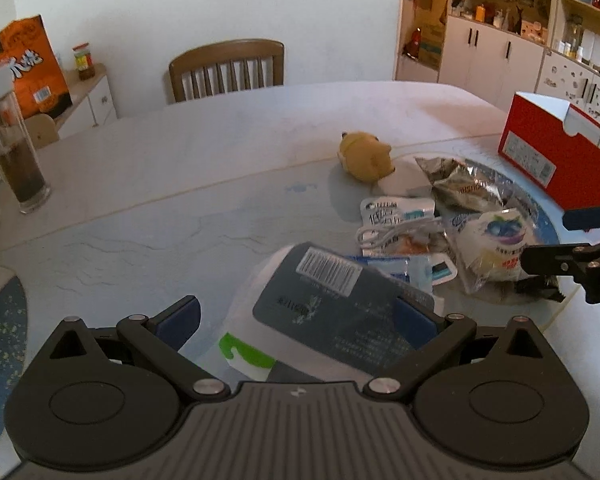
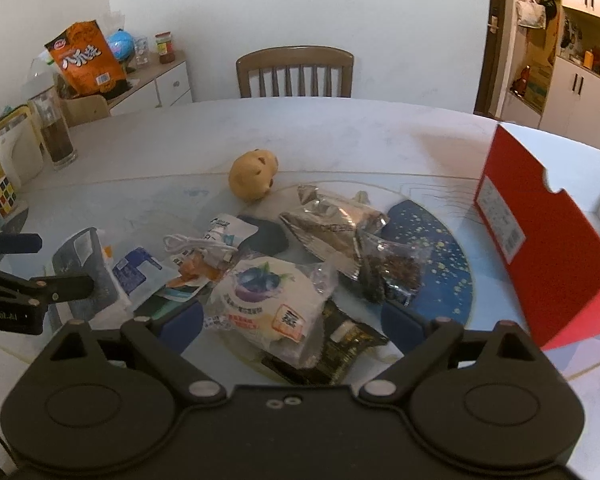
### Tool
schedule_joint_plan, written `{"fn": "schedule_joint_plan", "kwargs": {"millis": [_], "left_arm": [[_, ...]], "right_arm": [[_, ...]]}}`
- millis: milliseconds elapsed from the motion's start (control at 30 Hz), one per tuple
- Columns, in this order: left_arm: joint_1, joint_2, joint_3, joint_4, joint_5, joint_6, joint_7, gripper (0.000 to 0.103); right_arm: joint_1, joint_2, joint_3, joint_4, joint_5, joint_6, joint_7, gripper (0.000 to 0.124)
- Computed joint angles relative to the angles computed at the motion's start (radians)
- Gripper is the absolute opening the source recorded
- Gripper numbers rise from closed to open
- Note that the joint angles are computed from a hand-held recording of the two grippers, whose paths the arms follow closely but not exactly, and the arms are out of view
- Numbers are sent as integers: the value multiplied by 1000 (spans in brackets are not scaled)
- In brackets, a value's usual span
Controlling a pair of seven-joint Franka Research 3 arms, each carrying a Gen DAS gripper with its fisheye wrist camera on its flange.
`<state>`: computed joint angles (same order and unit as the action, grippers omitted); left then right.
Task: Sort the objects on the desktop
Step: 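Move the left tool toward the white-and-grey wrapped package, then close the left gripper on the white-and-grey package and lift it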
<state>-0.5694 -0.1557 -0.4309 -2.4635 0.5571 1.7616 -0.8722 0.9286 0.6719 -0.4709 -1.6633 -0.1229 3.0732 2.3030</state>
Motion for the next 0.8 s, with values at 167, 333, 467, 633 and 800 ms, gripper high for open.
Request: {"fn": "schedule_joint_plan", "kwargs": {"millis": [167,333,467,633,800], "left_arm": [[6,-16,5,-39,-1,56,-49,103],[10,-30,1,-59,12,84,-67,99],[11,-34,-3,-66,24,107,-95,87],[13,-28,-2,-57,16,99,-92,74],[12,-42,-5,-65,18,108,-116,58]], "right_arm": [[-37,36,42,62,1,-40,-11,96],[-11,73,3,118,-14,-118,106,92],[-38,74,33,132,-61,-127,131,87],[-59,81,52,157,-123,-154,171,85],[-81,82,76,172,-172,-164,197,70]]}}
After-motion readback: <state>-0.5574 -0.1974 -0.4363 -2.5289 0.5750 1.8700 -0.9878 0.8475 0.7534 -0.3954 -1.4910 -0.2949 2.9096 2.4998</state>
